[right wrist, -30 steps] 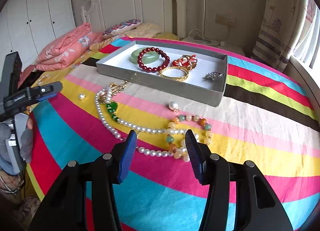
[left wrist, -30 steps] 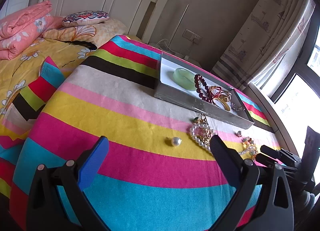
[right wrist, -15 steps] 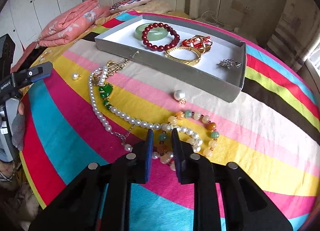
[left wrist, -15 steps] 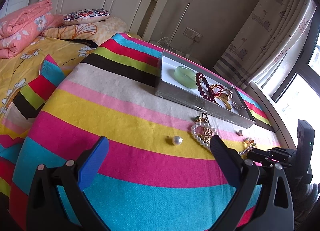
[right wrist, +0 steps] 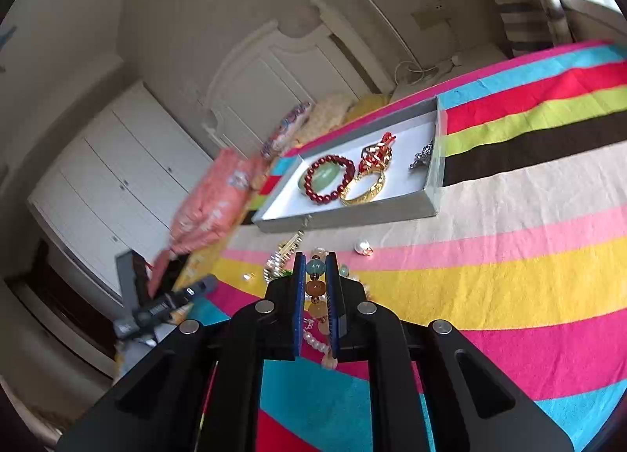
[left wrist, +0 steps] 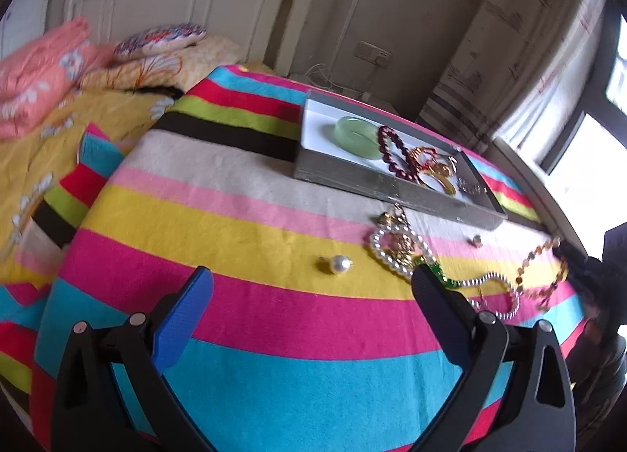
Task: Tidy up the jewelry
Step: 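Grasp the amber bead bracelet with the right tool while the left tool grasps the pearl necklace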
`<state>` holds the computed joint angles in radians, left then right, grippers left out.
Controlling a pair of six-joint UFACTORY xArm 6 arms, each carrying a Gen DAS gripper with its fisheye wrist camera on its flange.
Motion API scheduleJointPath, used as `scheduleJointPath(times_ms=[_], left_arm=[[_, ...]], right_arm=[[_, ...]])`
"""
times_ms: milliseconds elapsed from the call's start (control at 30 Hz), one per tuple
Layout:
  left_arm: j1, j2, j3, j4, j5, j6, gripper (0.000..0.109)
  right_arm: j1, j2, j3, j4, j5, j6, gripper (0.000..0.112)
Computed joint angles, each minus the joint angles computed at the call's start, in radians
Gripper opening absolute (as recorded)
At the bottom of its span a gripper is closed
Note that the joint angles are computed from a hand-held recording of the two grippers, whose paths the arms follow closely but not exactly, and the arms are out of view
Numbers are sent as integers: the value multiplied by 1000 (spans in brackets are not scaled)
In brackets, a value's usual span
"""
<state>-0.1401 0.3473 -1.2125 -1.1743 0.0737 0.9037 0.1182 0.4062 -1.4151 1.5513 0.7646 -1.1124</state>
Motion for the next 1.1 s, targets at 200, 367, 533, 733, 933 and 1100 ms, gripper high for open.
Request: scheduleJointPath(times_ms=[200, 367, 533, 733, 933, 1100], left_arm=[[-114, -32, 41, 202, 36, 21, 99], [-193, 28, -17, 511, 62, -106, 85], [-208, 109, -123, 711, 175, -158, 78], [-208, 181, -270, 684, 361, -38, 51], [-204, 197, -330, 635, 494, 22, 7], [-169, 171, -289, 437, 504, 58, 7]], right_arm=[[-24, -1, 17, 35, 72, -22, 10], [-30, -5, 25, 59, 89, -44, 10], [-49, -6, 39, 105, 123, -57, 10], [-60, -5, 44, 130, 149, -76, 10], [-66, -7, 49, 138, 151, -75, 11], [13, -74, 81, -130, -85, -6, 18]])
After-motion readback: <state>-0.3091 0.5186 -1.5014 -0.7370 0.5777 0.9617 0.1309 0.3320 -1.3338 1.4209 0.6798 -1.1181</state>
